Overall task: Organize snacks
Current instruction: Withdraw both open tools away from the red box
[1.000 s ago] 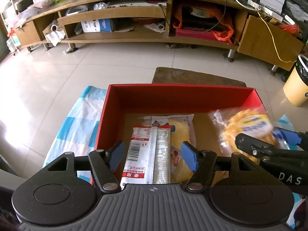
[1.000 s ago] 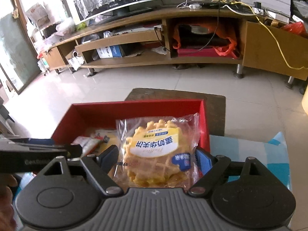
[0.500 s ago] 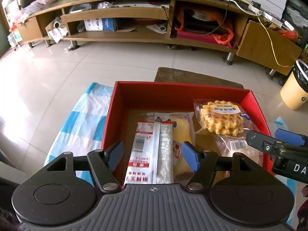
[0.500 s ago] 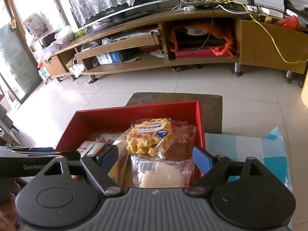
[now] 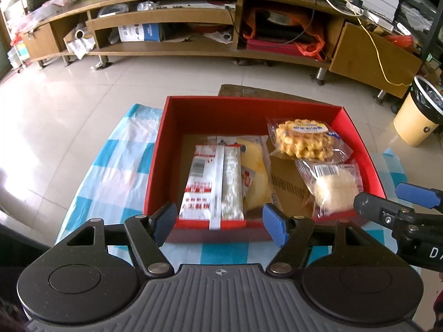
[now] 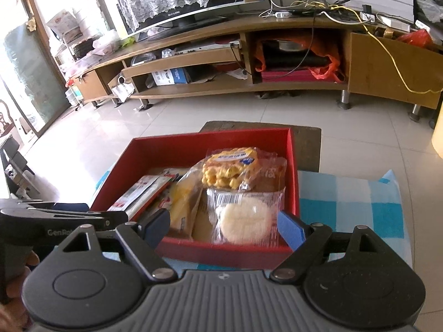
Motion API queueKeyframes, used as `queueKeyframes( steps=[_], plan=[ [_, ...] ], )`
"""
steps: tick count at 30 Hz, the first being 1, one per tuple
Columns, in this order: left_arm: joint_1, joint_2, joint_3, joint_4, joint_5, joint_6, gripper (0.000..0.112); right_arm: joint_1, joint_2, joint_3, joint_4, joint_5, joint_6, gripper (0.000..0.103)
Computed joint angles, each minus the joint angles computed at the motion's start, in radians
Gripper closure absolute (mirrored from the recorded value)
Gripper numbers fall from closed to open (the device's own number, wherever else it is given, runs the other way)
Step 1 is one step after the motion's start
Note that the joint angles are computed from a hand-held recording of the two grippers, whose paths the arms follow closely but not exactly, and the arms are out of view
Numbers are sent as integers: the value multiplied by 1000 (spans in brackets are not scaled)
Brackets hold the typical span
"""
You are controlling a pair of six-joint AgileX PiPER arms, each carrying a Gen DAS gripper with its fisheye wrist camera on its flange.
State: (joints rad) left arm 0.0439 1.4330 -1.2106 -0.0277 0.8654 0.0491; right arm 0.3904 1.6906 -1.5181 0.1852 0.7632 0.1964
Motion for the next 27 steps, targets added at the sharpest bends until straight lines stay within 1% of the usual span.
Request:
queueKeyframes(
  steps=[7, 16, 23, 27],
  plan=[
    [29, -99, 88, -35, 16, 66, 37, 37, -86, 92, -11, 8, 10, 21],
    [101, -221, 202, -94, 53, 178, 36, 96, -192, 208, -30, 5, 41, 21],
    [209, -325, 316, -139, 106, 314, 36, 142, -256, 289, -30, 4, 72, 21],
    [322, -391, 374, -172, 156, 435, 36, 177, -288, 332, -32, 7, 90, 21]
  ],
)
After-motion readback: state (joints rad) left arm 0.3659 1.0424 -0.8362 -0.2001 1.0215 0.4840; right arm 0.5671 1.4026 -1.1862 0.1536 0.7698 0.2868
